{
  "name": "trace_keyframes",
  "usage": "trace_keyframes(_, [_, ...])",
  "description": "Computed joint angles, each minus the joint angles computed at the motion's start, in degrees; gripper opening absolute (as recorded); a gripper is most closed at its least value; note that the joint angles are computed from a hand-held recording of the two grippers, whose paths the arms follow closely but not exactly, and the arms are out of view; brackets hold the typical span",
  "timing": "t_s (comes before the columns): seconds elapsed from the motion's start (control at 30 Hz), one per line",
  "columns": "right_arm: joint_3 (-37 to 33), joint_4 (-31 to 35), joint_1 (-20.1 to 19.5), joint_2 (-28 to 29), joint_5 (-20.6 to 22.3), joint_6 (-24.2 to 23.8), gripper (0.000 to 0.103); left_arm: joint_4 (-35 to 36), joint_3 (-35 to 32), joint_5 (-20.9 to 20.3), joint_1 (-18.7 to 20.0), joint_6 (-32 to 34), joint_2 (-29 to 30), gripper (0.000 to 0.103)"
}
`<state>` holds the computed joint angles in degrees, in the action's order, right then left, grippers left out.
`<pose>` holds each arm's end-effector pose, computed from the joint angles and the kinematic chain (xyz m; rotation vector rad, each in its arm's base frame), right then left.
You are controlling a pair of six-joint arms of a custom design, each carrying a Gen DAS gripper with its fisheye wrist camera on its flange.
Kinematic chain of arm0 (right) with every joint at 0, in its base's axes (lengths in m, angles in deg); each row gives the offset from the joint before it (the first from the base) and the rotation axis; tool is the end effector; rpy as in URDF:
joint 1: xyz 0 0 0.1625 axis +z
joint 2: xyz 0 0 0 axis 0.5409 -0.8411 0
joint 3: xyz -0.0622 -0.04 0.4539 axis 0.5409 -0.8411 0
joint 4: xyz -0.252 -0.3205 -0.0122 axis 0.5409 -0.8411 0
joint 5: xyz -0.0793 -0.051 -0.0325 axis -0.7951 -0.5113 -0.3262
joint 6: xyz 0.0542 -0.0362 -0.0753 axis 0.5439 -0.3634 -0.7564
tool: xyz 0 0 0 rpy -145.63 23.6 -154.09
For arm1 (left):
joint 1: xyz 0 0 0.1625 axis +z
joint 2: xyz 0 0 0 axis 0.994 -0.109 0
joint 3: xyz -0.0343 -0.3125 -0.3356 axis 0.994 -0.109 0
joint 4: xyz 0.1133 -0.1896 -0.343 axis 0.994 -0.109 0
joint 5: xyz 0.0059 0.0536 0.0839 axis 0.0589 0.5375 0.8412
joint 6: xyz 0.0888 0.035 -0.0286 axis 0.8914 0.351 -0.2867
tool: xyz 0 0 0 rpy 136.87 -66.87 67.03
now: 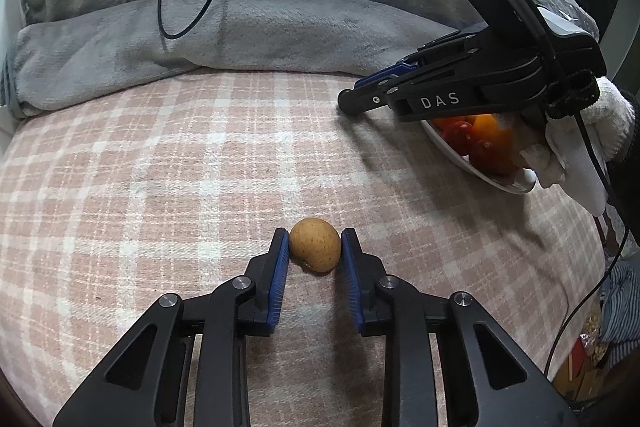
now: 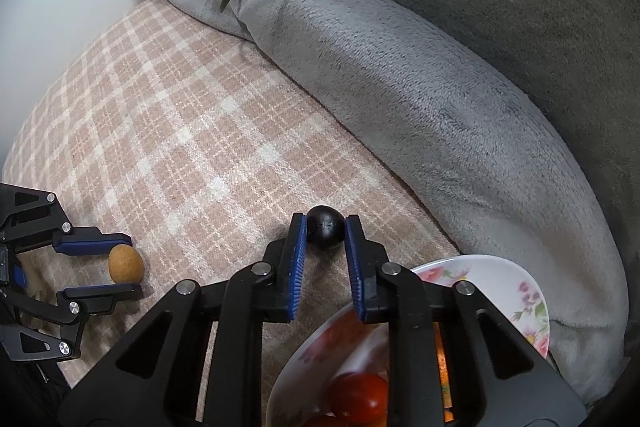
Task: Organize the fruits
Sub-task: 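Carry the brown fruit and black fruit over the plate with both tools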
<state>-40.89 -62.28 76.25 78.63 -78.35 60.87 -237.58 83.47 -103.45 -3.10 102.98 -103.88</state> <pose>0.3446 -0.7943 -0.1307 0.7903 -2.2816 0.0977 0.0553 -0.6798 0.2351 0.7379 2.6407 -0.4343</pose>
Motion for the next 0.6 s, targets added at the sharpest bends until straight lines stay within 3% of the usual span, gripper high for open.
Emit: trace_keyframes(0.6, [4.3, -4.3, 0.7, -2.5, 2.8, -0.4, 0.02, -1.7, 2.1, 0.7, -0.9, -0.6, -2.6, 0.025])
